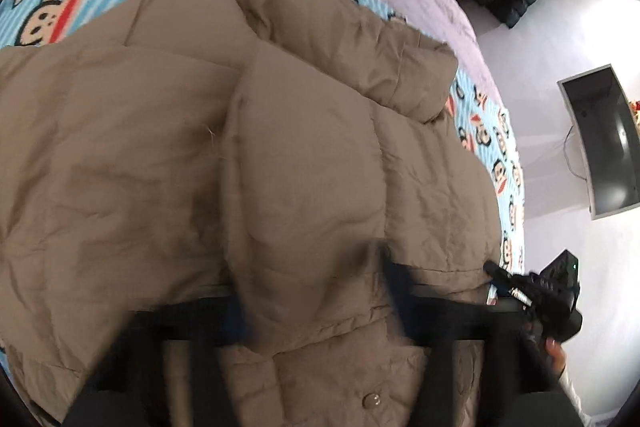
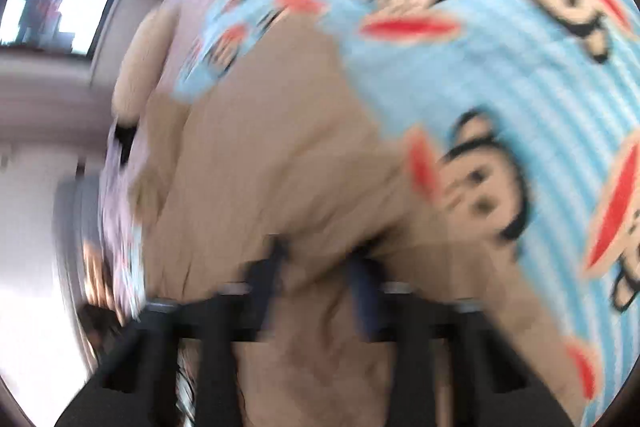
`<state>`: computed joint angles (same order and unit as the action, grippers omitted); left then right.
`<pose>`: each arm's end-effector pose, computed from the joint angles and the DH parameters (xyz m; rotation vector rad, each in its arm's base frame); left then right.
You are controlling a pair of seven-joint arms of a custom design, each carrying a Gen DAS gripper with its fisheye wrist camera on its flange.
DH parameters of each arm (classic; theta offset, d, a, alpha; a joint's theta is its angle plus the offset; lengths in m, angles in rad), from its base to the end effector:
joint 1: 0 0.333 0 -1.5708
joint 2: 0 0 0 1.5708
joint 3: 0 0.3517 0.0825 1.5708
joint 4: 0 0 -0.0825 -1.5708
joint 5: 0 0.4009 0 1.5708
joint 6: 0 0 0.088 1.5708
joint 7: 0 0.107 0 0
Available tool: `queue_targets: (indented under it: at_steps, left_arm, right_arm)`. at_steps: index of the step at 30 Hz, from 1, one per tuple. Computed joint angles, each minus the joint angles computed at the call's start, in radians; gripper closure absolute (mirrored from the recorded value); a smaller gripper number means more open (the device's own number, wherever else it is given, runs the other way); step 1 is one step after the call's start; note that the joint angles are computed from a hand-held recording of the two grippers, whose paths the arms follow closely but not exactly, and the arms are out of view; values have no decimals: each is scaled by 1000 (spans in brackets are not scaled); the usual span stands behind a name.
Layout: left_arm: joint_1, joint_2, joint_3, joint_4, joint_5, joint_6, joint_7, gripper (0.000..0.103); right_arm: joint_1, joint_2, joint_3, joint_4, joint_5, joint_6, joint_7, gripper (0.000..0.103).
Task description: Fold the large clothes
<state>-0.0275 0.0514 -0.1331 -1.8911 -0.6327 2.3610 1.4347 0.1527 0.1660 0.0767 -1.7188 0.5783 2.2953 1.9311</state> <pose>0.6196 -0.1064 0.5519 2.2875 -1.6162 0.9342 0.6512 0.1606 0.5617 -1.3596 2.1292 0.3513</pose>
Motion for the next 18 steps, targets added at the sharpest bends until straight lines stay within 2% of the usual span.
queue_targets:
  at_steps: [1,4,7,9,11,12,15,16,18]
  left_arm:
    - [-2,-4,-1,-1,2,1,-1,89]
    - [-16,-66,-6,-64,88,48,-17,89]
    - [-21,-97,-5,-118,187,40,-75,89]
    - [-22,-94,1,-135,169,49,-72,89]
    - [-20,-97,2,-136,196,46,-110,83]
    - [-18,-102,1,-132,241,40,-145,76]
    - [-6,-139,-12,-136,472,20,-299,50]
    - [-3,-153,-15,-138,521,15,-328,50]
    - [0,-178,-11,-142,543,3,-329,50]
  right_arm:
    - [-2,3,-3,-8,18,36,19,96]
    - [-6,23,4,16,32,56,2,98]
    - [3,41,12,55,-46,19,-70,98]
    - [8,62,11,80,-98,-25,-79,98]
    - [13,75,13,83,-115,-25,-68,98]
    - [11,70,13,71,-114,-13,-64,98]
    - [8,60,11,62,-126,-11,-50,97]
    - [8,57,8,73,-147,-35,-48,95]
    - [5,54,6,105,-181,-109,-71,91]
